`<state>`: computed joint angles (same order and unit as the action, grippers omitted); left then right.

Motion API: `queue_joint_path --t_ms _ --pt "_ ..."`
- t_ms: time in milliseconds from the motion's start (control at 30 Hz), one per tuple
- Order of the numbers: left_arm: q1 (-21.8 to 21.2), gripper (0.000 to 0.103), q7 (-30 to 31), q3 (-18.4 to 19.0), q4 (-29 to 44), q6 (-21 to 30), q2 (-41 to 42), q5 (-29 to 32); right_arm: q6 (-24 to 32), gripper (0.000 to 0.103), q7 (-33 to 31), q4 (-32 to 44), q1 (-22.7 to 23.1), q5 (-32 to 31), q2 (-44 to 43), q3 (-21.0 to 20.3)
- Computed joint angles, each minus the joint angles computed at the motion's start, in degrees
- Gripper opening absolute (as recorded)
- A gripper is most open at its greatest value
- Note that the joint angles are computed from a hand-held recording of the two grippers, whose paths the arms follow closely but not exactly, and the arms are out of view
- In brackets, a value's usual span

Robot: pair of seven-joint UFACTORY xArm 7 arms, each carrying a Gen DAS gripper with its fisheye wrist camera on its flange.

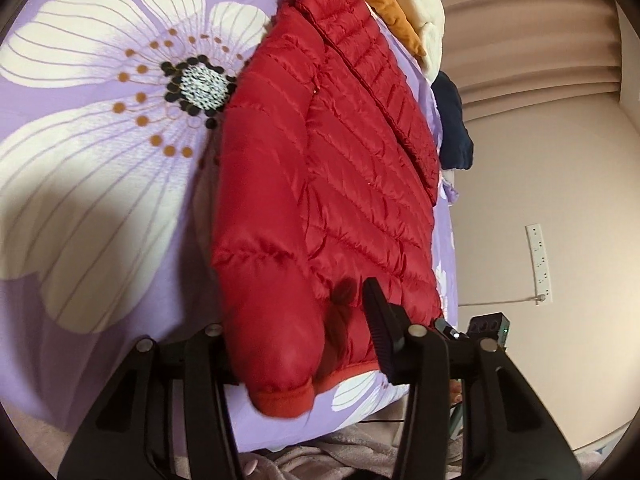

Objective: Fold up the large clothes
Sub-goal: 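Grasp the jacket hem with both tools and lift it toward the collar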

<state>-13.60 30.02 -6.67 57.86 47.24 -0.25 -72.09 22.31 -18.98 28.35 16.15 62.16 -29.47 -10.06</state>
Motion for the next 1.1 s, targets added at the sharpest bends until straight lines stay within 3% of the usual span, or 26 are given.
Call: queue_joint_path --t_ms 167,267,467,700,833,1100 --pt "-0.4 0.043 -0.8 -0.1 -1.5 -2.0 -1.3 1.1 -0.6 0.055 -0.3 -0.7 0.1 0.9 -0.8 -0.2" --pt "-1.1 0.028 -2.8 -0.5 -1.9 -4.0 -1.6 4.0 -1.7 0.047 1.2 -0.9 -0.3 -0.4 -0.6 0.9" --pt "-1.6 0.021 -3.5 -0.2 -2.7 -5.3 -1.6 2.7 -3.0 0.030 1.9 -1.5 0.1 -0.6 -0.7 0.3" --pt "-2.1 0.017 -2.1 -0.2 -2.3 -6.7 -2.5 2.8 -6.7 0.023 12.2 -1.2 -2.3 -14.2 -0.9 5.8" --pt "-2.2 0.017 -0.2 0.1 -1.8 -7.6 -3.2 1.3 -10.6 0.022 13.0 -1.4 0.9 -16.9 -2.3 4.3" --pt "-3.1 0.017 3.9 0.3 -1.1 -10.1 -5.0 -1.2 -19.4 0.020 11.8 -2.2 11.0 -18.7 -5.4 -2.7"
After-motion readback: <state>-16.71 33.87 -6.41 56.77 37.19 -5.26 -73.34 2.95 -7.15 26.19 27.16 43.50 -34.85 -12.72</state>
